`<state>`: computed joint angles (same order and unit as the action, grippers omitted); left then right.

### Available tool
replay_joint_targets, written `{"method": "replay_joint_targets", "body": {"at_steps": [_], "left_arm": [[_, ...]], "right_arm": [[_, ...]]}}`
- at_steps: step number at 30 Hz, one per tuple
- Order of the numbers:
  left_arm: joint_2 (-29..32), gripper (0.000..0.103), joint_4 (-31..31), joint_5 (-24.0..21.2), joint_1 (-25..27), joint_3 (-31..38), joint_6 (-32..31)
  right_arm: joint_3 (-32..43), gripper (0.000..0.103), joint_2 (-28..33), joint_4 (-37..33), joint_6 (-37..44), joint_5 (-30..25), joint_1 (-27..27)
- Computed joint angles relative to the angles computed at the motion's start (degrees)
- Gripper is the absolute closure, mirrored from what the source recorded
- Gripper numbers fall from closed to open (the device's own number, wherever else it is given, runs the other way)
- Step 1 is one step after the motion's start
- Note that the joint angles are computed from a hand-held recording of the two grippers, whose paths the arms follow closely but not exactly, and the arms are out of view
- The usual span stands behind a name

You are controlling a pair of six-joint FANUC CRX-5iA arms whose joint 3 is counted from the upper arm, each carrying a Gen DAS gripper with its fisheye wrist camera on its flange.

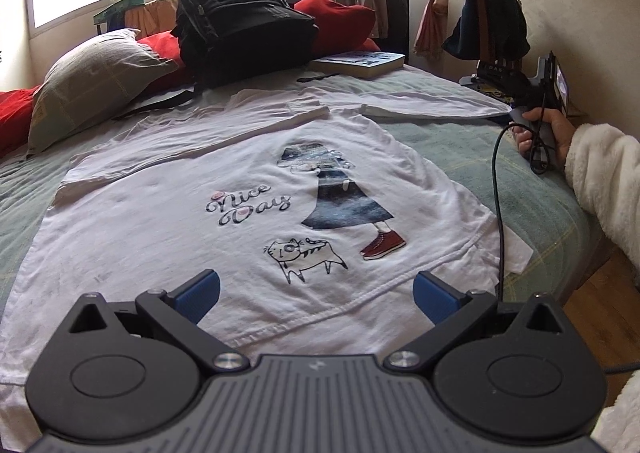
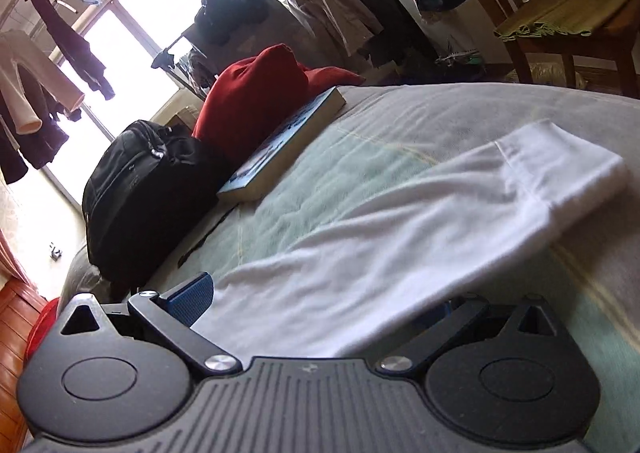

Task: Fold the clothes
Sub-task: 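Reach the right tool over the shirt to the collar edge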

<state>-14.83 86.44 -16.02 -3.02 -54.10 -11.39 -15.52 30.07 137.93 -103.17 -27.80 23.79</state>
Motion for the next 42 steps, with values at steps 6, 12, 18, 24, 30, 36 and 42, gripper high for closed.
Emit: {"method": "replay_joint_targets", "body": {"at_steps": [6,12,18,24,30,36,42], "left_arm": [[0.37,0.001,-0.49,0.33,0.35,0.36,0.65],[0.53,0.001,-3.74,-2.26,3.50,1.46,4.05],[0.64,0.001,-6.70,-4.98,6.70,2.71,6.86],[1.27,0.001,-9.68,-9.17,10.47,4.47,8.28],[1.57,0.001,-12.90,-12.14,13.92,6.00,9.32],[1.90,0.001,-15.05,-15.24,17.55,6.97,9.09],[2.24,0.001,-21.39,-19.05,22.06,7.98,11.21]], "right_arm": [[1.69,0.000,1.25,-2.69,2.55,-0.80,0.15],[2.87,0.000,1.04,-1.22,2.38,-2.06,0.55],[3.77,0.000,0.39,-0.11,0.21,-3.81,1.25],[5.69,0.000,0.30,-2.34,3.03,-2.94,2.59],[9.06,0.000,1.42,-7.29,8.04,-2.44,4.86],[15.35,0.000,4.91,-16.20,17.37,-1.70,8.33],[25.23,0.000,10.98,-24.63,25.89,0.36,11.46]]}}
